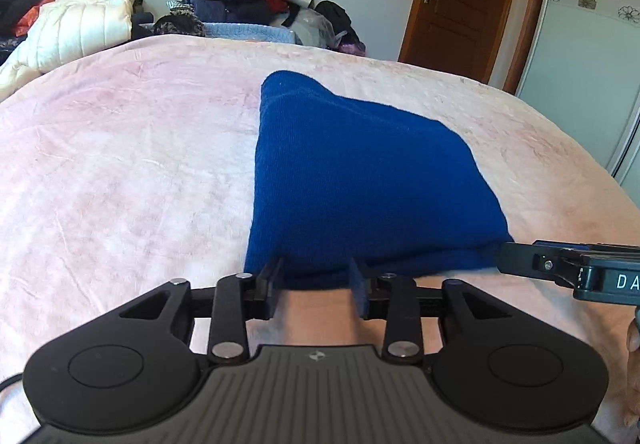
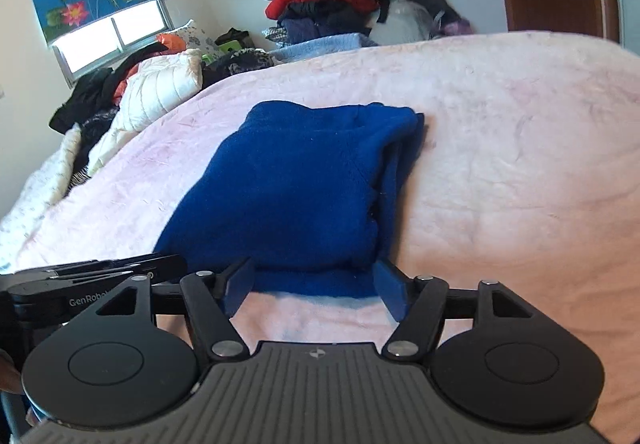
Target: Fold small clothes
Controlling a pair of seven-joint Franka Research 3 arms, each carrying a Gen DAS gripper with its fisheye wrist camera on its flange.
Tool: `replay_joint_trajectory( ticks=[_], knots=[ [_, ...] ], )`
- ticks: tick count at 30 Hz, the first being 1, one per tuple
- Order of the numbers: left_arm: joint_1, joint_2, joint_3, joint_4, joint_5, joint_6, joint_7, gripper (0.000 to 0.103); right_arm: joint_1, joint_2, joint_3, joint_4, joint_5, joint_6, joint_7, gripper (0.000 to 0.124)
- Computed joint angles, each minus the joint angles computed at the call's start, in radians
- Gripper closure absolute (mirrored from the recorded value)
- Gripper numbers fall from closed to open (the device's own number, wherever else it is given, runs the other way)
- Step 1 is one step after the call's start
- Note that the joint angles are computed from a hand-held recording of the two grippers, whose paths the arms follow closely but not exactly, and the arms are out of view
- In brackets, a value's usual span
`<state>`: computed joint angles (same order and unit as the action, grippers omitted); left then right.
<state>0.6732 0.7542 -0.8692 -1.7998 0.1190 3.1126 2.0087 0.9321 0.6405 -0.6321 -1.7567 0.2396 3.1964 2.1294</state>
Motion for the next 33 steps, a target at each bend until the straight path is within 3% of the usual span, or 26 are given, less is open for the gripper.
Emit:
replay_joint_trajectory(
  ticks=[2, 5, 6, 11, 14, 16, 33],
  knots=[
    [-0.031, -0.031, 0.045, -0.033, 0.011, 0.037, -0.013, 0.059, 0.056, 0.013, -0.055, -0.015, 0.012, -0.045, 0.028, 0.052],
    [-0.049, -0.064, 0.085, -0.088, 0.061, 0.124, -0.031, 0.039, 0.107, 0.037, -0.112, -0.018, -0.034, -0.105, 0.103, 0.054],
    [-0.069, -0.078, 0.115, -0.104, 0.072, 0.152, -0.045, 0.033, 0.15, 0.055, -0.158, -0.03, -0.053, -0.099, 0.132, 0.051],
    [-0.103, -0.082, 0.159, -0.093, 0.119, 0.163, -0.113, 0.026, 0.252, 0.169, -0.293, 0.011, -0.129, -0.166, 0.255, 0.027],
    [-0.17, -0.107, 0.231, -0.09, 0.134, 0.174, -0.166, 0.023, 0.228, 0.195, -0.283, 0.076, -0.187, -0.244, 0.261, 0.022],
    [-0.18, -0.107, 0.245, -0.083, 0.152, 0.172, -0.194, 0.022, 0.212, 0.191, -0.271, 0.085, -0.208, -0.248, 0.278, 0.023],
    [-0.16, -0.09, 0.244, -0.06, 0.308, 0.155, -0.322, 0.018, 0.181, 0.157, -0.243, 0.081, -0.401, -0.261, 0.468, 0.024]
  ],
)
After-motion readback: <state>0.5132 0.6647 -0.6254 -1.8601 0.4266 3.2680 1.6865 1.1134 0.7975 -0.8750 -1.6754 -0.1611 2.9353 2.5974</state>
